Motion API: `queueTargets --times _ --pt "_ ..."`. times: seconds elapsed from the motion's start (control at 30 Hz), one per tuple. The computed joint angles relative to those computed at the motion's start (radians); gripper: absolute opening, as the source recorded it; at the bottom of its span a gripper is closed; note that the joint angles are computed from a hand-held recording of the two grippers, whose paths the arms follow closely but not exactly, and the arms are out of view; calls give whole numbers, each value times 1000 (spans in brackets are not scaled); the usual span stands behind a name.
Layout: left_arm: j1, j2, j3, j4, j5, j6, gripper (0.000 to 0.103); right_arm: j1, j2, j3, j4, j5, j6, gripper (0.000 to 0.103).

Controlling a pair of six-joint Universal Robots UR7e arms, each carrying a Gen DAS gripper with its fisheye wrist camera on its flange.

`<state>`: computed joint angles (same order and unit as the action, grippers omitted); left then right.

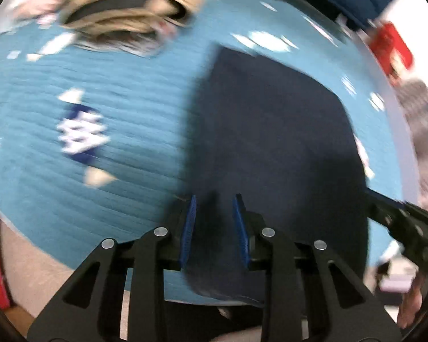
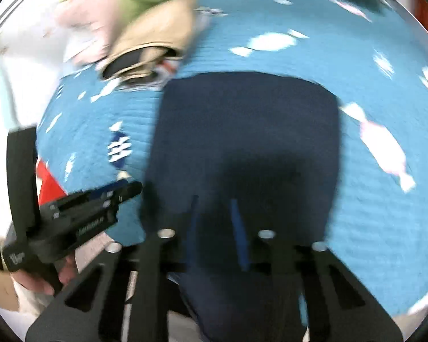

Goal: Fold large clothes

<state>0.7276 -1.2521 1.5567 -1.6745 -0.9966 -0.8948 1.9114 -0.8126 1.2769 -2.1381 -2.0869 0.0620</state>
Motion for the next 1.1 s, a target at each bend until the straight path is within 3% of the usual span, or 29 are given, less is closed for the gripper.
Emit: queueTargets --times 0.03,0.1,0.13,0.17,0.27,0.43,0.53,0.6,0.73,0.8,0.9,0.97,1.0,1.1 --pt "13 23 -7 4 -62 13 27 -14 5 8 14 -37 20 16" --pt "39 58 -3 27 -105 2 26 -53 13 38 3 -46 57 7" --pt "45 69 13 30 -76 -13 14 -73 22 42 1 -55 89 3" --pt "45 73 17 25 -60 -1 14 -89 16 51 -15 -23 97 0" --pt "46 82 -16 55 -70 25 13 -86 -16 39 53 48 152 0" --pt "39 75 -50 156 -84 6 13 -34 -60 21 296 17 261 0" --pt "48 72 -27 123 -80 27 13 -42 -31 54 276 -38 267 0" --pt "53 85 -35 121 -79 22 13 -63 -2 50 247 -6 282 0" --pt "29 101 -77 204 -82 16 13 -16 -21 -6 382 -12 357 0" --pt "28 104 -89 249 -128 5 14 -14 -34 -14 501 28 427 0" --pt "31 92 -51 211 -135 26 14 -42 -33 63 457 -2 479 0" --pt "37 87 -23 174 -140 46 14 -97 -34 104 396 46 501 0" --pt "44 89 -26 169 -153 46 14 -100 -33 85 424 70 528 0" --pt "28 108 -94 256 -162 43 14 -48 -33 39 488 34 480 1"
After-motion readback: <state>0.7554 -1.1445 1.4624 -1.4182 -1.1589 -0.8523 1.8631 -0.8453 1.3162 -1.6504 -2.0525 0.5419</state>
